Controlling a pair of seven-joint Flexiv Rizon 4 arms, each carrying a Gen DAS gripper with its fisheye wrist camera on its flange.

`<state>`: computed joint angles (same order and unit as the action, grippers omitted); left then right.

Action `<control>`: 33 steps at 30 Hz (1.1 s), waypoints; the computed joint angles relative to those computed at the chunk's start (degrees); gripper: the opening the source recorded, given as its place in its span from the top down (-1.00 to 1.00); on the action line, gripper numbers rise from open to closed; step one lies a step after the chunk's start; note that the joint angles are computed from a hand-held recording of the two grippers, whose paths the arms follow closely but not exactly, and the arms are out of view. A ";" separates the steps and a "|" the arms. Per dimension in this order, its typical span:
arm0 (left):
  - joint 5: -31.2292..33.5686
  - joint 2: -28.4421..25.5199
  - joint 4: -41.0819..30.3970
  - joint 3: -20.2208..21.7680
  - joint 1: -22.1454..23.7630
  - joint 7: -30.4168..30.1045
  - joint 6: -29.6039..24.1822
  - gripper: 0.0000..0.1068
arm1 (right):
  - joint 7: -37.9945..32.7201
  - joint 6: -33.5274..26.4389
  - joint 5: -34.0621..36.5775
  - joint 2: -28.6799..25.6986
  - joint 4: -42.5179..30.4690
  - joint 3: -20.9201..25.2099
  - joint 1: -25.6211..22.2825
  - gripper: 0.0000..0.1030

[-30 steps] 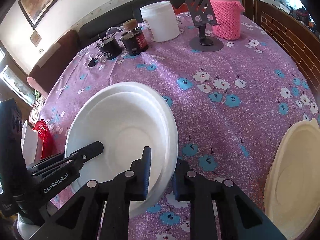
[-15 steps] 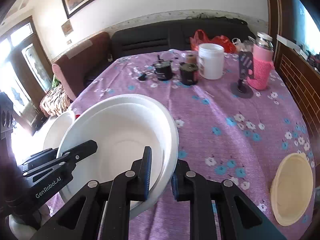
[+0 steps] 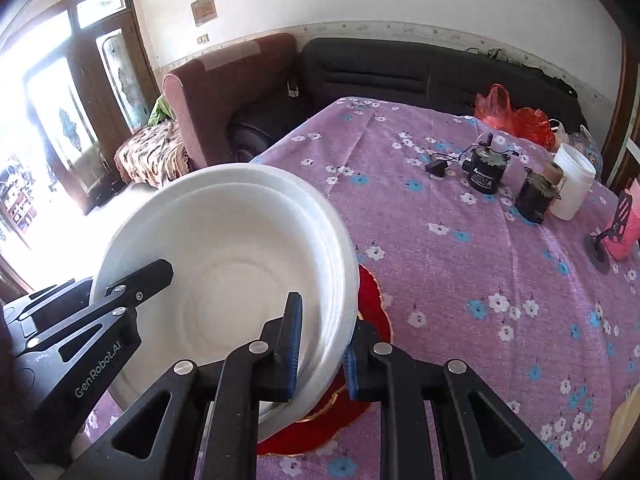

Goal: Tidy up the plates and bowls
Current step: 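Lower the small white bowl into the large bowl and open the right tool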

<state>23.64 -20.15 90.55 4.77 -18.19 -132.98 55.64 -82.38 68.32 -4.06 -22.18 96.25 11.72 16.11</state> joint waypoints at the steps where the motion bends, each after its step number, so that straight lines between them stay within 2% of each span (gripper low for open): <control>1: -1.31 -0.53 0.33 -0.46 0.90 1.01 0.33 0.74 | 1.39 0.48 -1.89 -0.26 0.45 -1.34 1.28 0.60; 3: -1.14 -1.06 0.05 0.04 0.60 0.48 -0.57 0.65 | 3.62 1.68 -5.14 -0.98 1.10 -3.20 2.94 0.59; 4: -1.23 -1.22 -0.10 0.17 0.51 0.17 -1.07 0.50 | 4.07 1.51 -6.07 -1.33 1.07 -3.40 3.22 0.59; 5: -1.15 -1.20 -0.12 0.34 0.48 -0.12 -1.16 0.24 | 4.98 1.63 -7.31 -1.32 1.51 -4.01 3.69 0.59; 7: 0.04 -0.46 0.29 1.16 0.02 -2.18 -0.76 -0.12 | 7.03 3.42 -9.61 -1.30 2.69 -5.09 4.46 0.56; 8: 0.73 0.09 0.62 1.48 -0.09 -3.15 -0.33 -0.19 | 6.93 3.95 -9.65 -1.36 2.80 -4.59 4.06 0.55; 11: 2.16 2.05 1.67 1.63 0.11 -5.06 0.99 -0.21 | 7.23 6.48 -10.07 -0.82 3.99 -4.00 3.43 0.39; 13: 3.56 3.20 2.07 1.70 0.07 -6.38 1.25 -0.25 | 7.52 8.80 -10.38 -0.46 4.81 -4.14 3.21 0.12; 17: 4.83 5.78 4.95 0.83 0.90 -8.44 5.48 -0.34 | 10.03 13.51 -11.90 0.97 7.49 -5.45 3.46 -0.23; 22: 7.57 9.27 9.00 -0.05 0.37 -12.90 10.43 -0.46 | 9.52 15.57 -8.98 2.26 9.28 -2.77 0.53 -0.26; 27: 11.54 12.57 11.97 -1.32 -0.30 -17.82 12.50 -0.48 | 5.68 17.06 -1.92 3.91 11.12 3.24 -4.74 -0.26; 33: 19.06 17.79 15.30 -4.26 -0.12 -27.83 8.84 -0.56 | -2.82 20.78 6.50 6.14 13.30 9.88 -9.83 -0.29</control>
<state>42.70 -2.36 105.85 0.51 -18.30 -160.81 64.48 -85.20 89.10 2.44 -16.05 109.55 21.60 6.28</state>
